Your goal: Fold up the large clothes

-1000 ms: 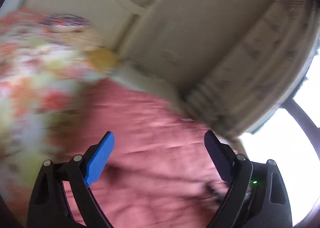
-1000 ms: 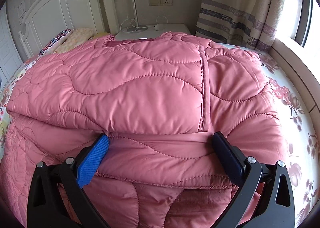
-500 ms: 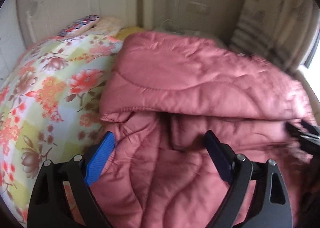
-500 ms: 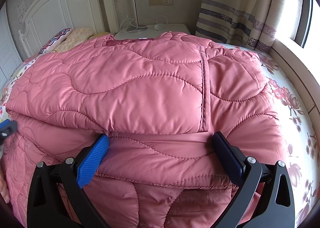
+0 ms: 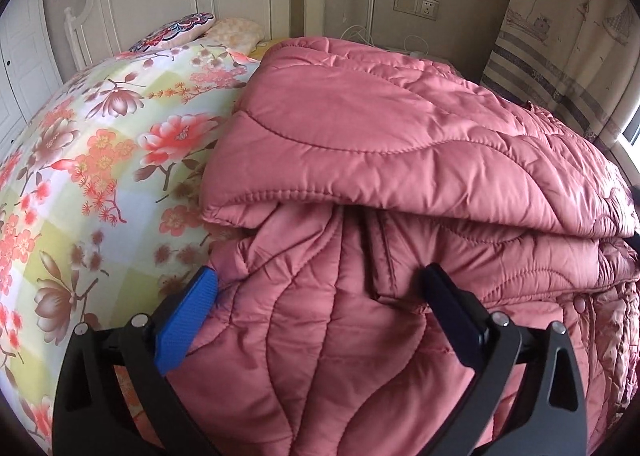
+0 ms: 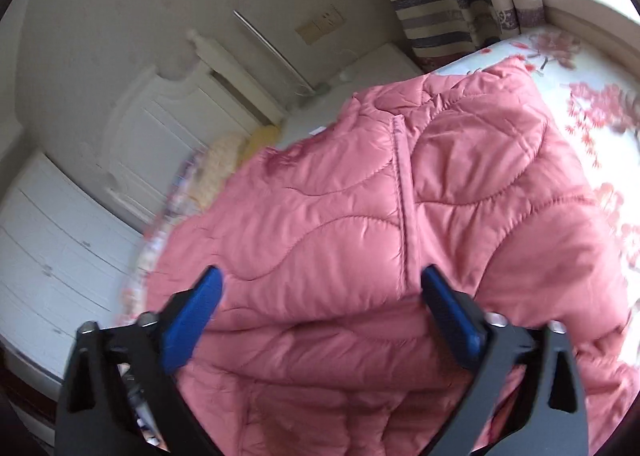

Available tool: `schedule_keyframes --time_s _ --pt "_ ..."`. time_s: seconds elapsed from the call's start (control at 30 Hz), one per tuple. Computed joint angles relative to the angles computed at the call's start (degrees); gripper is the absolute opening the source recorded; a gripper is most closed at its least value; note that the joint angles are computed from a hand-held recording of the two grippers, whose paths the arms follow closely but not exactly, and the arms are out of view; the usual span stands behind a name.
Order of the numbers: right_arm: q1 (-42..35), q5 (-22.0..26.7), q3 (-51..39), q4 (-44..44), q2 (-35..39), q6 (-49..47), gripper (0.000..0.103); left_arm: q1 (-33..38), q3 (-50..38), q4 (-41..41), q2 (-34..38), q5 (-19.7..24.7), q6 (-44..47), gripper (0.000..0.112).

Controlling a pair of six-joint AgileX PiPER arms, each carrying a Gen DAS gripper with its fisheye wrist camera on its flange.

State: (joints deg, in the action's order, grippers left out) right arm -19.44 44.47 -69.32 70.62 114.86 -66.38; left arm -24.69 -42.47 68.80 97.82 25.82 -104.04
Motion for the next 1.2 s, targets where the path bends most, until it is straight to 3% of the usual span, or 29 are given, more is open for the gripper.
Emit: schedule_keyframes --time_s 0.1,0.13,0.17,0.27,0.37,0.5,0.6,0.67,0.73,0.87,0.93,1.0,1.1,1.13,1.2 --pt "1.6 -2.5 -1.9 -1.2 1.2 4.1 0.044 0.1 0.0 0.2 0.1 -0.1 -0.1 0.101" --pt "1.3 -2.4 -1.8 -0.5 1.2 4.6 0.026 0.2 0.1 0.4 0.0 -0.3 -0.3 0.101" --pt "0.9 -2.5 -0.7 1.3 0.3 3.6 0.019 0.2 0.2 0.4 -0.1 -0.3 -0.4 0.101" --pt "-1.2 -3.8 6.8 12.8 -6.0 -8.1 0.016 0.3 0.4 0.5 -0.3 -0.5 -0.5 0.101" --pt "-1.3 -8.9 10.2 13.3 -10.1 -10.9 0.016 0.3 0.4 0.4 -0.4 -0.6 -0.5 0.101" --pt "0.1 -12.0 5.4 2.0 -3.1 -1.4 0.016 0.4 0.6 0.4 -0.7 -0.9 -0.5 0.101" --pt "1.9 -16.1 6.6 1.4 -3.1 -3.7 0.021 0.7 0.8 0.4 -0.9 -1.3 -0.5 0.101" --pt "3.2 -18.1 7.3 -2.5 -5.1 -0.6 0.05 0.8 0.9 0.5 -0.9 -1.6 -0.7 0.101" --pt "4.0 -22.7 11.3 2.1 -9.9 -4.7 0.062 0.9 0.9 0.6 -0.9 -1.7 -0.7 0.101" --pt "8.4 -30.6 17.3 21.2 -18.8 -27.2 0.062 0.9 0.9 0.4 -0.9 -1.7 -0.5 0.101" --pt "11.6 -31.9 16.5 22.5 -18.7 -31.5 0.062 0.9 0.9 0.4 -0.9 -1.7 -0.5 0.101" --pt "15.1 -33.4 13.6 14.9 -15.9 -26.6 0.062 0.9 0.9 0.5 -0.9 -1.7 -0.6 0.101" --pt "18.8 -36.9 10.3 -2.3 -9.7 -11.0 0.065 1.2 1.2 1.2 -1.1 -2.4 -1.3 0.101" --pt "19.6 -39.4 9.3 -8.0 -5.9 -5.5 0.072 1.5 1.9 2.8 -1.6 -3.2 -3.0 0.101" --pt "19.1 -39.1 8.0 -19.2 -3.3 6.0 0.075 2.2 3.9 8.5 -3.2 -5.1 -9.0 0.101"
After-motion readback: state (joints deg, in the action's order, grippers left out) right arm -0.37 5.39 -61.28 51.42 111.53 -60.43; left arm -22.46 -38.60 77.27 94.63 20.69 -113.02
